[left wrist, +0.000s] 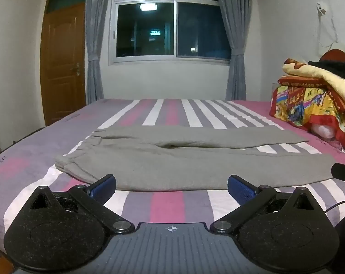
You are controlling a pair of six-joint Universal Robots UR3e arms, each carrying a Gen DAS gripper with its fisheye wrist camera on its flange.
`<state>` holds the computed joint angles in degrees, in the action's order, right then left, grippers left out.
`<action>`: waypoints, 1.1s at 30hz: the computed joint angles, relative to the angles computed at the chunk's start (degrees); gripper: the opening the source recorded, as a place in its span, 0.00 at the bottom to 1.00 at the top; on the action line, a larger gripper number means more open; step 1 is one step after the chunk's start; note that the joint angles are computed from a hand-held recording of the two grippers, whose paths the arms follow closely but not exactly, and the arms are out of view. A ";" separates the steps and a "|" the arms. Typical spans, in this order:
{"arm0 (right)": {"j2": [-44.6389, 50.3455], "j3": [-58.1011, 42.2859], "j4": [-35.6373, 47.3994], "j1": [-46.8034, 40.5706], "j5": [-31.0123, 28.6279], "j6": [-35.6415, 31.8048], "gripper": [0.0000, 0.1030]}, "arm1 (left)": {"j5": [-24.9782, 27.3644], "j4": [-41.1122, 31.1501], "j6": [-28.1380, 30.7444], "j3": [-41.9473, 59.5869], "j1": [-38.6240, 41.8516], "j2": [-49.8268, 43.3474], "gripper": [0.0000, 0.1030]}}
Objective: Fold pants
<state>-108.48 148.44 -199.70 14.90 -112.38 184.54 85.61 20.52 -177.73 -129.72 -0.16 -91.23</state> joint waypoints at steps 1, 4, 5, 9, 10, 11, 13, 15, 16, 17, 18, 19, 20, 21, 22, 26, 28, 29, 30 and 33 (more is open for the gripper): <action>0.14 -0.43 0.65 -0.02 0.23 -0.10 0.99 | -0.06 -0.25 0.02 -0.05 0.00 0.07 1.00; 2.65 -0.08 -3.90 0.60 -1.07 0.19 0.99 | 0.85 -2.82 0.10 0.99 -0.82 1.58 1.00; 2.78 0.18 -4.52 0.56 -1.06 0.10 0.99 | 0.75 -1.76 0.20 0.59 -0.72 0.98 1.00; 3.79 -1.84 -2.55 2.47 -3.08 0.56 0.99 | 0.60 -1.64 0.10 1.05 -0.75 0.31 1.00; 3.53 -1.96 -2.04 2.92 -3.69 0.72 0.99 | 0.11 -1.68 0.01 1.09 -0.42 0.34 1.00; 3.53 -1.92 -2.05 3.01 -3.72 0.79 0.99 | 0.31 -1.92 -0.05 1.42 -0.70 0.22 1.00; 3.85 -2.01 -2.36 3.62 -4.47 0.92 0.99 | -0.07 -2.16 0.03 1.23 -0.39 0.59 1.00; 2.11 -0.54 -2.45 1.33 -2.14 0.07 0.99 | -1.15 -1.90 0.39 0.10 0.60 1.66 1.00; 1.88 -0.58 -2.14 1.30 -2.16 0.01 0.99 | -1.12 -1.96 0.41 0.03 0.57 1.82 1.00; 2.67 -0.67 -2.88 1.49 -2.43 0.10 0.99 | -1.05 -1.82 0.38 0.01 0.53 1.75 1.00; 2.94 -0.70 -3.10 1.59 -2.53 0.19 0.99 | -1.02 -1.84 0.41 -0.01 0.50 1.84 1.00; 2.87 -0.58 -3.22 1.42 -2.35 0.10 0.99 | -1.05 -2.02 0.40 0.10 0.52 1.81 1.00; 3.08 -0.52 -3.54 1.42 -2.40 0.05 0.99 | -1.15 -2.06 0.41 0.10 0.57 1.84 1.00; 2.51 -0.49 -3.19 1.36 -2.38 0.08 0.99 | -0.96 -2.14 0.45 0.05 0.40 2.09 1.00; 1.96 -0.45 -2.81 1.32 -2.30 0.15 0.99 | -0.90 -2.25 0.50 0.10 0.34 2.22 1.00; 2.21 -0.43 -3.29 1.35 -2.40 0.21 0.99 | -0.87 -2.58 0.59 0.11 0.22 2.55 1.00; 2.09 -0.36 -3.28 1.44 -2.53 0.30 0.99 | -0.85 -2.75 0.60 0.17 0.13 2.64 1.00; 2.09 -0.31 -3.34 1.43 -2.53 0.27 0.99 | -0.81 -2.70 0.59 0.20 0.09 2.56 1.00; 1.99 -0.31 -3.23 1.45 -2.55 0.28 0.99 | -0.81 -2.83 0.62 0.29 0.03 2.60 1.00; 1.82 -0.28 -3.07 1.37 -2.51 0.28 0.99 | -0.69 -2.79 0.59 0.29 -0.10 2.58 1.00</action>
